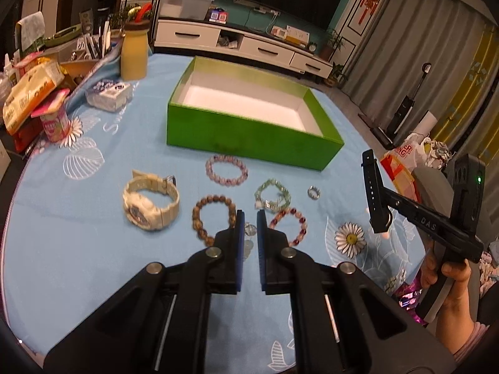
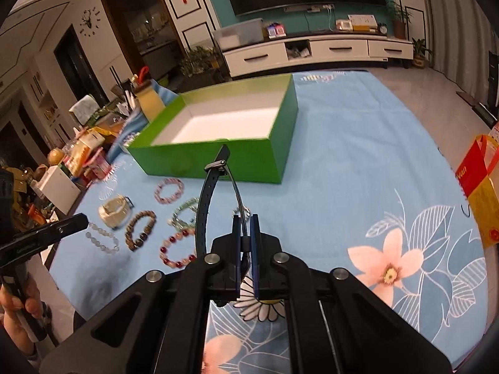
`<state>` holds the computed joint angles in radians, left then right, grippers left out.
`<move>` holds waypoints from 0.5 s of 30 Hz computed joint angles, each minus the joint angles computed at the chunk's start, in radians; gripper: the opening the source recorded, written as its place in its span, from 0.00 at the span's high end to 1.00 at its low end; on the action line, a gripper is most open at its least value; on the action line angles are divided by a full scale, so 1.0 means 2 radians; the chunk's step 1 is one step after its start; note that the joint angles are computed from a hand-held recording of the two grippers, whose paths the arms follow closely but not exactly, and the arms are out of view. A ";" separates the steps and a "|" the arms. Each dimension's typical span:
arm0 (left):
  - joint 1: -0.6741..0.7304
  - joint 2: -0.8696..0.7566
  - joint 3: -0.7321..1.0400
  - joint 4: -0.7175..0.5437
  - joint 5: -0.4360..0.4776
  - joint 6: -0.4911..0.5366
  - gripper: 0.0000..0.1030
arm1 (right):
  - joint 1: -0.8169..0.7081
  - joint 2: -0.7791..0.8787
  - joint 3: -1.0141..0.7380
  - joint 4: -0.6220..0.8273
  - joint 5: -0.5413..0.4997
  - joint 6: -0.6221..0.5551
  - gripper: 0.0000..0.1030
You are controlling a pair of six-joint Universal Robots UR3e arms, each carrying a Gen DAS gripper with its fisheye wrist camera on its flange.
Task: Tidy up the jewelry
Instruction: 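Carry the black watch and crystal bracelet into the green box and release both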
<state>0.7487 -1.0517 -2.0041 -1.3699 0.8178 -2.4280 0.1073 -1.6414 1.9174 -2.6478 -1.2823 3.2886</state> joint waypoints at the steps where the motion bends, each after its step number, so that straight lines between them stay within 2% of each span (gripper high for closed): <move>1: -0.002 -0.007 0.009 0.004 -0.002 -0.005 0.93 | 0.001 0.000 -0.005 0.000 0.001 0.000 0.95; 7: -0.016 -0.050 0.055 0.032 -0.007 -0.036 0.93 | -0.003 0.008 -0.027 -0.002 0.013 0.000 0.95; 15: -0.054 -0.119 0.111 0.096 0.008 -0.094 0.93 | 0.000 0.042 -0.065 -0.006 0.018 0.001 0.95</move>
<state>0.6409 -1.2899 -1.7815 -1.1773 0.8330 -2.6157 0.1064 -1.5581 1.7868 -2.6603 -1.2469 3.2915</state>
